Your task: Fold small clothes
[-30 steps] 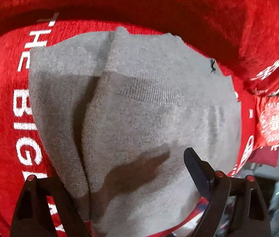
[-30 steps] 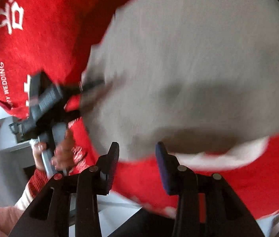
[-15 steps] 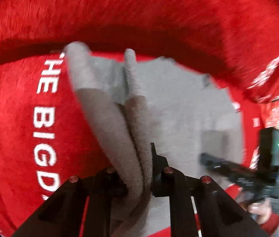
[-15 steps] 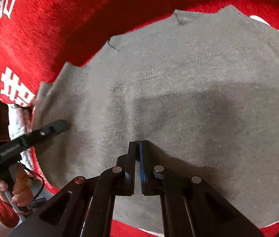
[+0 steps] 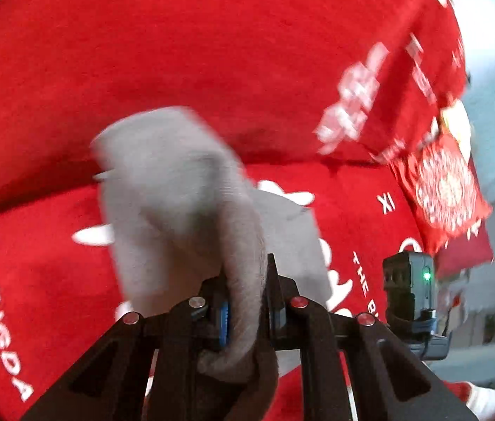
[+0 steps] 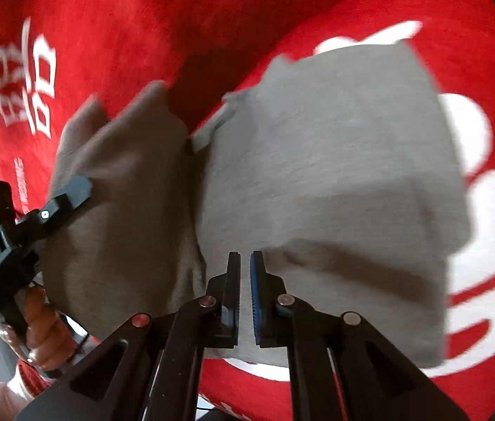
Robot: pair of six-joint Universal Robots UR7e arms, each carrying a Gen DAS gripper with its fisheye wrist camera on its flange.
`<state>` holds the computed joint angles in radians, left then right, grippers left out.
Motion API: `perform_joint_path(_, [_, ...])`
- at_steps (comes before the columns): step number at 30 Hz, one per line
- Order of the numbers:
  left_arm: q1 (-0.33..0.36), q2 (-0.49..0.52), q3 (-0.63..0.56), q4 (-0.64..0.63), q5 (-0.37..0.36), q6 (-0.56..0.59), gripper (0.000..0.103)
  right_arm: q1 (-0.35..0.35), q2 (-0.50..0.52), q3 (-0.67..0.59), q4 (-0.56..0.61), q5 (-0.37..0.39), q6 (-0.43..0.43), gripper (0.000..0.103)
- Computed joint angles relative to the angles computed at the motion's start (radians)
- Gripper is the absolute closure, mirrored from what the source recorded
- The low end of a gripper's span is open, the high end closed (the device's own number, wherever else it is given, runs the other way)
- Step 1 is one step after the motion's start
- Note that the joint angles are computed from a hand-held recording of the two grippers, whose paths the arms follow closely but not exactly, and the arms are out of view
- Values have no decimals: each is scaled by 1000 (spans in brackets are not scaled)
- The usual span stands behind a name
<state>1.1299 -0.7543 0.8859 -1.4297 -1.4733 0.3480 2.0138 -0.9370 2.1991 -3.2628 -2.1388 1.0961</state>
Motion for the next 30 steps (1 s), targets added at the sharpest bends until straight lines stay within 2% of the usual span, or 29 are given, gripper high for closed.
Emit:
perform_joint_path(3, [-51,-36,176,-101,44,48,87,-26,-18,90,-106,22,46,95])
perform_joint_path(6, [-67,-35,270,-104,76,41,87,-57,-15,149,-201,55,69,95])
perform_joint_path(8, [-75,-40,330,-118,112,22,87,-52,-3,180,-273,70,87,95])
perform_joint_path(11, [-90,-60,395,-149,148,6,87,-62,9,213,-362,89,85,95])
perform_joint_path(17, [-144,-150,453,-213,122,103,86,-82,30,253,-501,124,76,93])
perform_joint_path(18, [-147,-161,449,-222,128,107,86,-80,45,238,-528,124,81,91])
perform_joint_path(19, [-148,-176,444,-226,136,109,86,-76,56,230,-564,120,91,81])
perform_joint_path(20, [-147,-176,428,-220,146,102,80,-79,76,237,-641,121,95,58])
perform_joint_path(21, [-143,-178,414,-217,161,89,49,-83,100,240,-721,124,99,44])
perform_joint_path(22, [-138,-182,404,-225,176,74,13,-83,120,246,-794,128,102,33])
perform_joint_path(23, [-129,-189,397,-267,206,51,6,-88,135,239,-838,143,103,33])
perform_joint_path(24, [-121,-194,390,-292,229,41,4,-101,150,242,-889,172,102,33])
perform_joint_path(26, [-105,-180,361,-288,282,14,4,-134,145,246,-895,230,101,33])
perform_joint_path(30, [-52,-128,261,-235,381,-70,4,-171,56,221,-667,304,59,33])
